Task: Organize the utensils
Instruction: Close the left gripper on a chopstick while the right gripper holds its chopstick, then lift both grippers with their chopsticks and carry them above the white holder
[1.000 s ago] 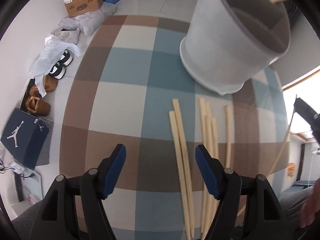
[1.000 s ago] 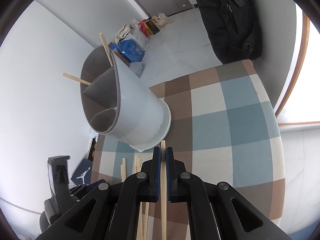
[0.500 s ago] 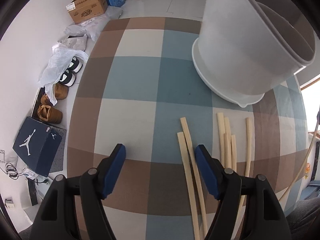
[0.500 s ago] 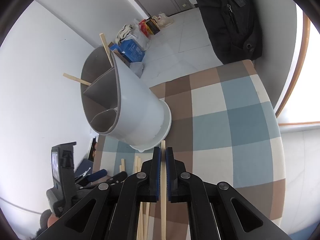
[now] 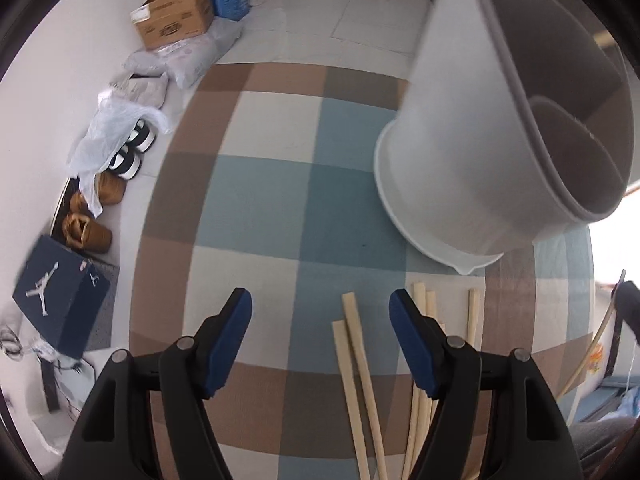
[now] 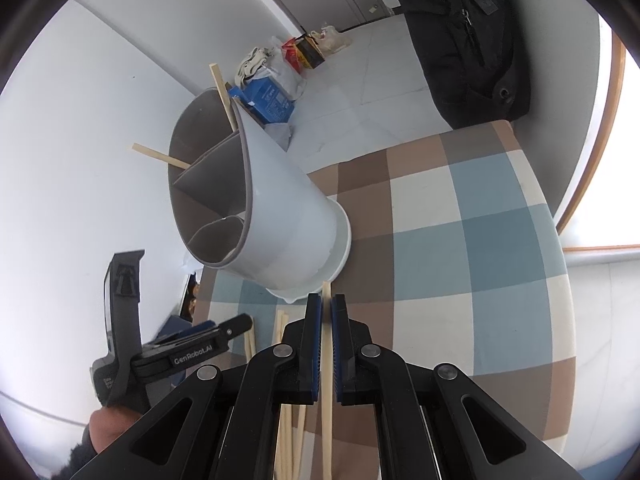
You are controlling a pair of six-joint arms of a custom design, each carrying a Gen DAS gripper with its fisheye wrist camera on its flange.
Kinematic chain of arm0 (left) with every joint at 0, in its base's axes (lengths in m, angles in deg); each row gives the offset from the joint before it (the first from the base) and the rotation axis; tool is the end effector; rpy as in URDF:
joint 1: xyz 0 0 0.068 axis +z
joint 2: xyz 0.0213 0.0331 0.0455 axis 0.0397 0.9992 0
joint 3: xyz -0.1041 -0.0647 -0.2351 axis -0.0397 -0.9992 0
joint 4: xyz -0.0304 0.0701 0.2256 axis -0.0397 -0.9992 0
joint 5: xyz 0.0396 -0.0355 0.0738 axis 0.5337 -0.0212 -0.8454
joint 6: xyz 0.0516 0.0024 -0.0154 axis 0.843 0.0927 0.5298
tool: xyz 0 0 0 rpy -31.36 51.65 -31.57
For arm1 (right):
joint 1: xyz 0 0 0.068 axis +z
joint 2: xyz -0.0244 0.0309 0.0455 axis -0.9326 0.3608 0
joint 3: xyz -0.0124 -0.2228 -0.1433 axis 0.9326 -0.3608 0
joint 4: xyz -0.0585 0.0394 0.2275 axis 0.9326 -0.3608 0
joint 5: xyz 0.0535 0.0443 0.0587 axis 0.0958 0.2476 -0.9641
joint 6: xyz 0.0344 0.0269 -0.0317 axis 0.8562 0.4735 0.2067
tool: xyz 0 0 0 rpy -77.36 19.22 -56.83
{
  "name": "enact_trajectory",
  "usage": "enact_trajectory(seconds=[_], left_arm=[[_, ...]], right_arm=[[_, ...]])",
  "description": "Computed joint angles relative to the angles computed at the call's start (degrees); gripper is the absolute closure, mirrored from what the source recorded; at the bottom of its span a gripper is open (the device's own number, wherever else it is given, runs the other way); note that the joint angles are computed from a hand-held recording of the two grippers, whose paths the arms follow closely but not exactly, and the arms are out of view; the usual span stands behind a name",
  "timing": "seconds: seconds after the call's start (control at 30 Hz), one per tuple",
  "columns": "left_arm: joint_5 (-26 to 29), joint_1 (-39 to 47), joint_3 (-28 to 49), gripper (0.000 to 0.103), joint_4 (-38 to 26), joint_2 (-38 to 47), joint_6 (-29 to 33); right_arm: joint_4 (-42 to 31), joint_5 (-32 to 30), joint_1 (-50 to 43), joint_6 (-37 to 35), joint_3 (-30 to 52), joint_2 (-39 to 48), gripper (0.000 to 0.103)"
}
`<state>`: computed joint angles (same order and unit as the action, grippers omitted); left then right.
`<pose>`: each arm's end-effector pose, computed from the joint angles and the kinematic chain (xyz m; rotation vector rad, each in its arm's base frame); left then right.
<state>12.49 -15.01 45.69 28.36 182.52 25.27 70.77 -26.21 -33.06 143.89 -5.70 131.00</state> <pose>0.3202 -0.1030 0.0958 0.6379 2.8340 -0.1626 0.2195 0.1485 0.1074 0.6971 2.3906 0.5031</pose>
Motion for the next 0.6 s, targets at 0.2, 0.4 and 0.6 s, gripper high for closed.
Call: enact_trajectory(seconds=[0.2, 0.4, 0.6], left_arm=[[0.43, 0.51, 0.94, 0.067, -0.67, 1.11, 0.59], [0.56, -0.06, 0.92, 0.097, -0.3, 0.64, -0.13], [5.09, 0.99, -0.95, 0.102, 2.06, -1.1, -2.16]], right_arm=[[0.33, -0.09, -0.47, 0.65, -1.06, -0.97, 0.099], [0.56, -0.04, -0.46, 0.41, -1.27, -1.2, 0.099], [0.31, 0.13, -0.53, 0.95, -1.34, -1.24, 0.099]])
